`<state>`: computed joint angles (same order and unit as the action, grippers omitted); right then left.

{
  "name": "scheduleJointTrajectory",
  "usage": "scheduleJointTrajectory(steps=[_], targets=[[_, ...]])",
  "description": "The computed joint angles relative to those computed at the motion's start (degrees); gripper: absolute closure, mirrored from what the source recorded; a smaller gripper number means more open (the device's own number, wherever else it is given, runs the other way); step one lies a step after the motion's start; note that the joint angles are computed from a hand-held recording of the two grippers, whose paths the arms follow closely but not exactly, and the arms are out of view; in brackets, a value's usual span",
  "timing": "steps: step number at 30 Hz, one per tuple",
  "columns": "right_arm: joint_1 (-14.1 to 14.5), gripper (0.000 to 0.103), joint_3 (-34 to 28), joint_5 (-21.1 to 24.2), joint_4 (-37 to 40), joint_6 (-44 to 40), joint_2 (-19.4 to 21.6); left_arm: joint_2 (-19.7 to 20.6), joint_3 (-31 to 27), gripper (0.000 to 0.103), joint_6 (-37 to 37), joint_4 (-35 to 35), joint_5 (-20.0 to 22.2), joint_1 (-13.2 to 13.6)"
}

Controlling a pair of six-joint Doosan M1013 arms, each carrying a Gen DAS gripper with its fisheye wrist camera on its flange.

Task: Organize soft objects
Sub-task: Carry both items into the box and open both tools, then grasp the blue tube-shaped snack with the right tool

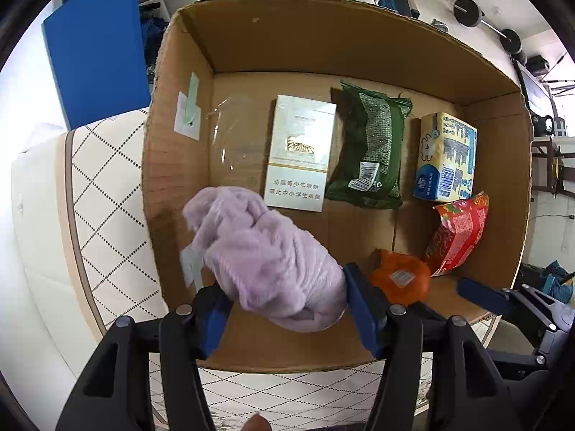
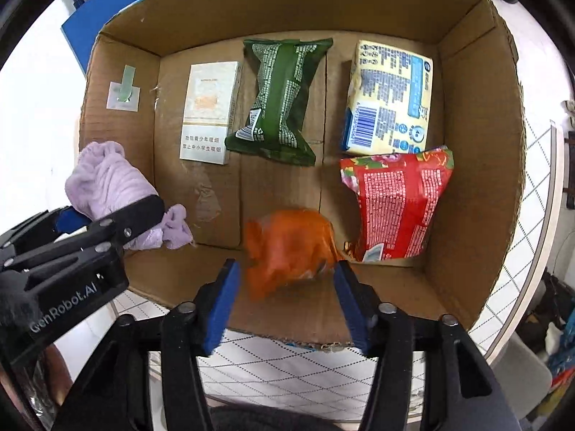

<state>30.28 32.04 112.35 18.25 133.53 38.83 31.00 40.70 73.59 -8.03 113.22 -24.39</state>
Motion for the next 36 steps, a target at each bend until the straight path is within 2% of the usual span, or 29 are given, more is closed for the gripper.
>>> scheduleJointTrajectory(steps=[1,4,10,14,15,17,20,23,28,33,36], targets=[[0.07,0.030,-0.11,0.13,-0.47,-0.11,-0.04,-0.26,0.30,0.045,-0.45,-0.24,-0.32,0.10],[0.16,0.030,-0.19,0.28,-1.09,-0.36,-0.38,-1.37,1.63,0.042,-1.32,-0.62,-1.65,0.51],[0.71,0.030,-0.24,0.43,-3.24,-0.88,-1.18,-2.95,2.56,0.020,-0.64,1.53,-2.88,0.18],[1.16,0.030,0.56,0.00,-5.11,-0.95,-2.14,-4.33,3.50,0.016,0.09,3.39,-4.07,-0.18],[1.33,0.029,0.68,-0.10,-5.89,-1.18,-2.41,-4.78,3.87,0.012,0.09,3.39,-4.54,-0.16],[1.66,0.019,1.15,-0.42,-7.45,-1.66,-3.14,-5.86,4.87,0.002,-0.05,4.06,-5.62,-0.27],[2.37,0.010,2.22,-1.44,-10.81,-1.99,-4.54,-8.14,7.26,0.002,-1.45,5.50,-8.37,-0.79],[3.07,0.008,3.84,-3.66,-13.14,-2.37,-6.26,-10.15,9.22,0.001,-2.60,5.61,-10.83,-0.91],[4.48,0.008,5.78,-6.32,-16.36,-2.59,-8.76,-13.47,11.94,0.001,-3.94,9.71,-15.36,-2.41],[4.12,0.008,13.89,-12.27,-16.67,0.59,-15.05,-15.62,13.51,0.001,-5.05,12.09,-16.99,-3.93],[3.17,0.008,20.17,-13.44,-18.42,3.16,-19.24,-15.85,13.80,0.001,-5.50,12.66,-16.92,-4.84]])
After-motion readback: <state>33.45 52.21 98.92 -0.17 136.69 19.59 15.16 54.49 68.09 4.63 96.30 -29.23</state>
